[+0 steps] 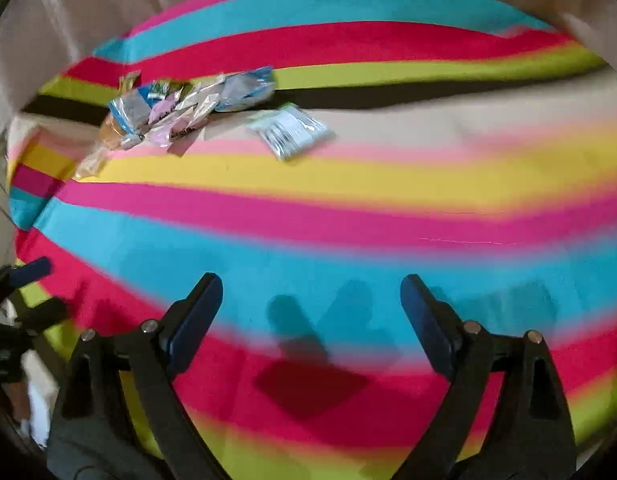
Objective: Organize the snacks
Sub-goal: 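Grasp the pink wrapped cake with left tool while right tool grasps white-green packet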
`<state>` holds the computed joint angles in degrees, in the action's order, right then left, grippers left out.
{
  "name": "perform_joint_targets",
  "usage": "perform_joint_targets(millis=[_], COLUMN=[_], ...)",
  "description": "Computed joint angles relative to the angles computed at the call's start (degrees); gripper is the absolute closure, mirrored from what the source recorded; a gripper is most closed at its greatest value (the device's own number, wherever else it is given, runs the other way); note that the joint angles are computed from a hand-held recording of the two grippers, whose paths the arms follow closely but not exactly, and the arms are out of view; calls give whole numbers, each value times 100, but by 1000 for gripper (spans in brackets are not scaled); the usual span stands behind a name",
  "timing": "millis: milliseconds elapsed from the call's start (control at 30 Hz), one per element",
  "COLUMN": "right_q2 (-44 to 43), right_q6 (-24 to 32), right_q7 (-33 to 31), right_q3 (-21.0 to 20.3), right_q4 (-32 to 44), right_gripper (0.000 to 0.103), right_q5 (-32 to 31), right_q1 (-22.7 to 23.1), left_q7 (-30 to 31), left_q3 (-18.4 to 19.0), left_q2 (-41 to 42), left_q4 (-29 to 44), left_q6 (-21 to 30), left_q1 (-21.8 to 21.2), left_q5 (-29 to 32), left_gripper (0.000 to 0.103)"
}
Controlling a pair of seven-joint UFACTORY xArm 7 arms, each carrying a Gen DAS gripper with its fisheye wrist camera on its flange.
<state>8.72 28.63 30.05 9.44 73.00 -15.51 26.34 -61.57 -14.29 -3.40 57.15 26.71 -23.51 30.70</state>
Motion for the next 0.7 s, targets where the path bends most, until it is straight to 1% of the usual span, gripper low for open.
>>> perform_joint_targets(millis=[33,67,133,167,200,233,267,300,333,367,400,433,467,500,533,567,600,633,667,700], right_q2=[462,867,1581,1953,2263,2575,2833,2987,3056,3011,2814,2736,2534,2293,2096,1850,1507,1235,920,621], right_q6=[89,197,510,740,873,984,1054,1056,1014,779,394,249,210,20,-104,-236,-371,-499,-675,-820], right_q7=[-553,-967,-1599,-1911,-2079,-2234,-2464,-2604,-2742,-2943,-2952,-2722,-2252,-1875,-1626,-1345,-935,-542,-239,-6], right_q3=[46,61,73,61,-26,-104,-76,-94,-134,-120,-94,-309,-763,-978,-1012,-1027,-1119,-1218,-1249,-1204], right_q4=[523,995,1937,2474,2910,3362,3726,3952,4039,3914,3548,3414,3154,2776,2479,2116,1637,1262,827,429], right_gripper=[11,11,11,11,9,8,8,8,11,34,56,60,63,63,63,63,63,63,63,63], right_q5=[195,305,529,619,621,626,775,864,887,923,895,766,493,254,152,81,-108,-361,-520,-561], right_q1=[-104,-160,-200,-204,-154,-100,-146,-138,-104,-114,-138,4,330,492,501,500,578,677,689,658], left_q7=[64,168,601,868,1033,1186,1132,1069,1108,1152,1141,1138,1105,881,830,711,651,662,624,518], left_q3=[99,168,283,311,355,418,521,643,733,818,903,988,1101,1356,1433,1480,1757,1795,1593,1430], left_q2=[55,188,619,879,1091,1357,1599,1850,2016,2304,2547,2889,3169,3439,3617,3803,3857,3752,3476,3099], left_q4=[6,105,488,779,996,1310,1642,1976,2201,2632,3004,3508,3932,4356,4614,4911,5005,4859,4473,3873], left_q6=[-76,-146,-336,-335,-336,-296,-222,-143,-78,148,400,729,1013,1255,1388,1598,1730,1708,1446,1043], left_q1=[36,78,180,226,230,231,143,40,-33,-120,-204,-282,-372,-587,-646,-713,-956,-1013,-884,-783], left_q5=[-164,-367,-960,-1229,-1414,-1528,-1453,-1359,-1378,-1365,-1306,-1237,-1168,-897,-823,-575,-458,-450,-682,-730], left_gripper=[17,17,17,17,17,17,17,17,17,17,17,17,17,17,18,27,74,72,72,73])
